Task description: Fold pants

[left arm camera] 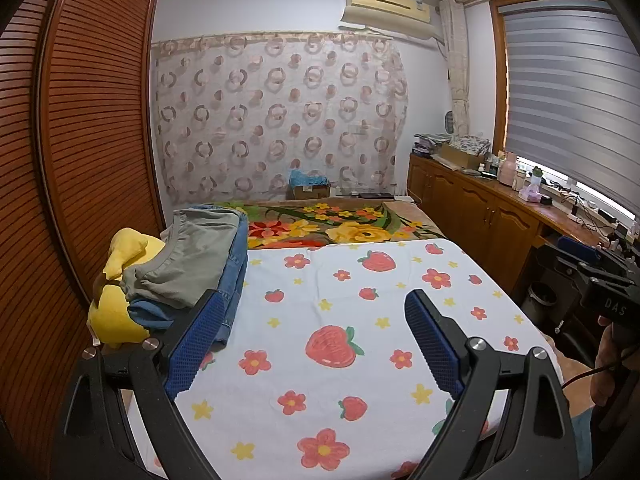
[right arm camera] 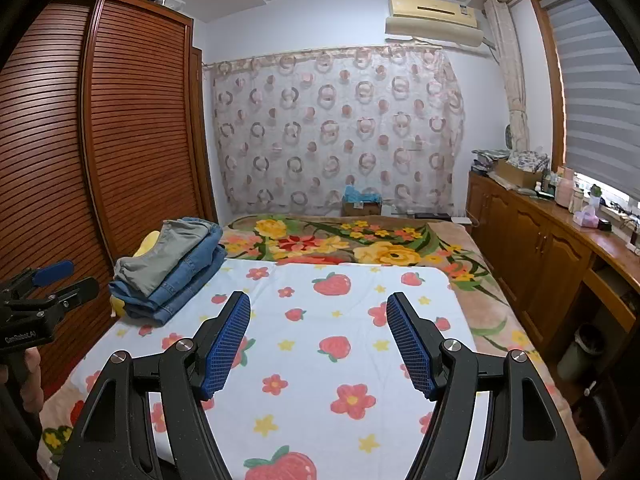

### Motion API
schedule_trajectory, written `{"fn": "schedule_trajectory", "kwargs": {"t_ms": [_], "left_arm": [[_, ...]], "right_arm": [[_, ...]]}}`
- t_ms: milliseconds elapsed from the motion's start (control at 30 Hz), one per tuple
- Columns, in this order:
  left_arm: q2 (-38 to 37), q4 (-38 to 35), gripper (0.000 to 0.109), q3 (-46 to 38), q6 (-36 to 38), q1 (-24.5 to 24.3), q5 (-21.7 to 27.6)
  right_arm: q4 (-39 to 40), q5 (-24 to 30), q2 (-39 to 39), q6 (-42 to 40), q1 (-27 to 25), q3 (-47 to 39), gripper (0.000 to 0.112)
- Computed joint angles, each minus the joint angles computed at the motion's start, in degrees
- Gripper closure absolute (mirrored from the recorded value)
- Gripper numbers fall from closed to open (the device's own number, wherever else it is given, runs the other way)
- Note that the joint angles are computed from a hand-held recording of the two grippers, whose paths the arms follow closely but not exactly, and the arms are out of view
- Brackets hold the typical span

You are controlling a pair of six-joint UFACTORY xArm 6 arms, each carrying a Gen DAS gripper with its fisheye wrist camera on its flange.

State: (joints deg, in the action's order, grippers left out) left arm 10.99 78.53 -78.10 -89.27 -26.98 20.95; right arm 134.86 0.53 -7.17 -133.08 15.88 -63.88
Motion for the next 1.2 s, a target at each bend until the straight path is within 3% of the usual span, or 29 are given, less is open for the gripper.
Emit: {"fn": "schedule_trajectory", "kwargs": {"t_ms": [200,1200], "left_arm": [[-0.21,0.07,0.016,0.22,-0.15,0.07,-0.07],[-1.25,0.35,0.016,1.46,0.05,0.89,-0.69]], "right_arm": [[3.03,0.07,-0.15,-3.17,-0.31,0.17,0.04],[1.44,1.28,-0.61,-1.72,-1.26,1.48,0.04]]}}
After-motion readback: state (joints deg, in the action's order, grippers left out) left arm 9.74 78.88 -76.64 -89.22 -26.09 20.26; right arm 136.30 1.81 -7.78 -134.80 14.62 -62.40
